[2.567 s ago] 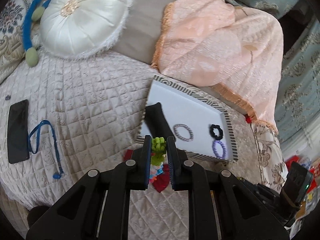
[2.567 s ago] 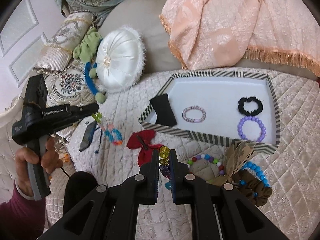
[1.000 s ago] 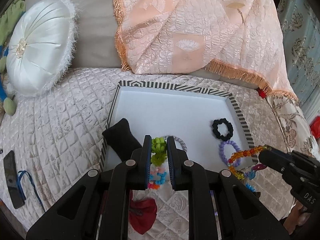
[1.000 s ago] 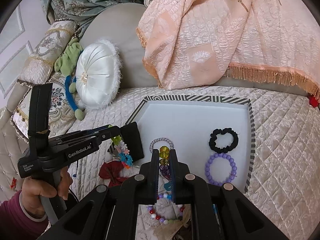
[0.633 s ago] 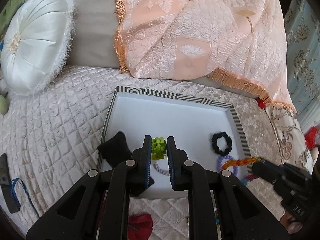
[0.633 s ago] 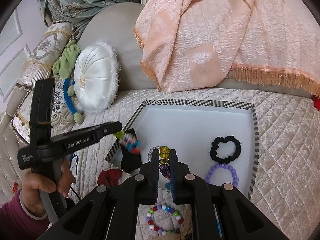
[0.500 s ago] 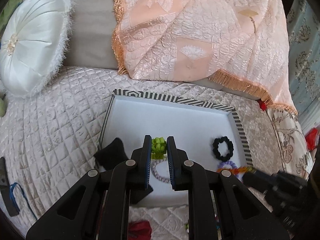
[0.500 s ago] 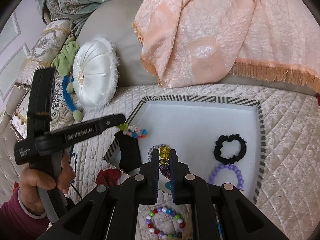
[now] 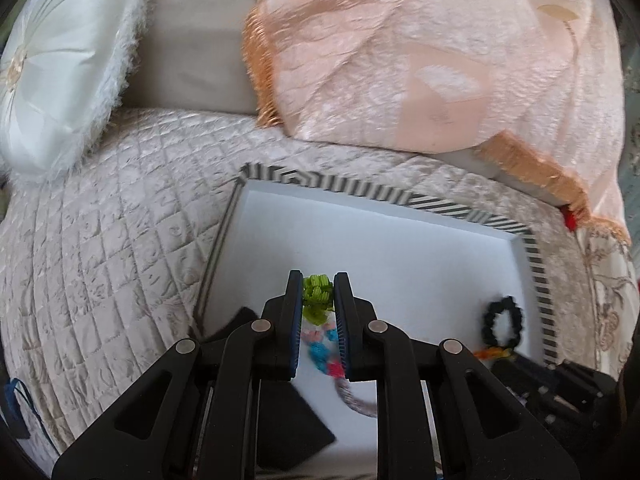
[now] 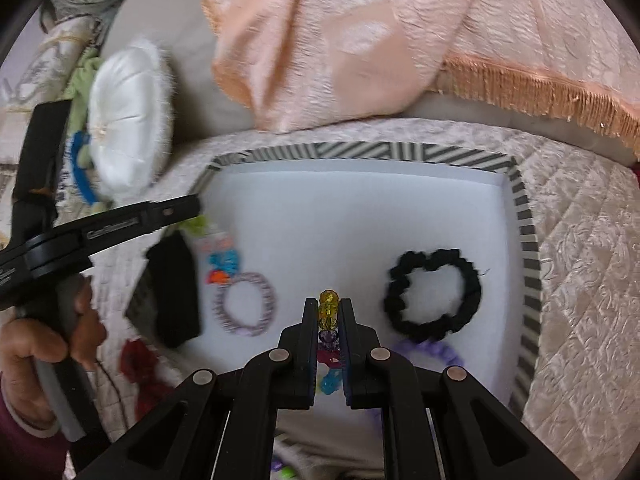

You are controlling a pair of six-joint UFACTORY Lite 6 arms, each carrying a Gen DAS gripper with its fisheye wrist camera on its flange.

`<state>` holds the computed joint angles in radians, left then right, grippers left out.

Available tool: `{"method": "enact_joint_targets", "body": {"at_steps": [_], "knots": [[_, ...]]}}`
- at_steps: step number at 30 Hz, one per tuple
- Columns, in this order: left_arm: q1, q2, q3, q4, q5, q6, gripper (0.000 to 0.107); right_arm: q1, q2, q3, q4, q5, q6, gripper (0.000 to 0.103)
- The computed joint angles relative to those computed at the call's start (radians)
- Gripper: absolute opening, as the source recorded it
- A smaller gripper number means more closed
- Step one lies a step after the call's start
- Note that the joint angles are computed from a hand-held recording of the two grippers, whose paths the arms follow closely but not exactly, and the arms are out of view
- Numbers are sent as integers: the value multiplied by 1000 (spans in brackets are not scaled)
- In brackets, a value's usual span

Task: Organize jewelry

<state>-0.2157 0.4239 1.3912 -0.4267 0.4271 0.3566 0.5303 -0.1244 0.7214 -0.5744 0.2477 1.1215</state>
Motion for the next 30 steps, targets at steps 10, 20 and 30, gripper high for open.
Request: {"method": "enact_joint_targets", "body": {"at_steps": [10, 20, 30], "knots": [[28, 36, -25, -15, -27, 13, 39, -19, 95, 25, -81, 36, 48, 9], [29, -120, -178, -88, -47, 89, 56, 70, -117, -85, -177, 90, 230, 35], [24, -436, -480, -114, -75, 141, 56, 460, -300, -116, -375, 491, 618, 35]]}}
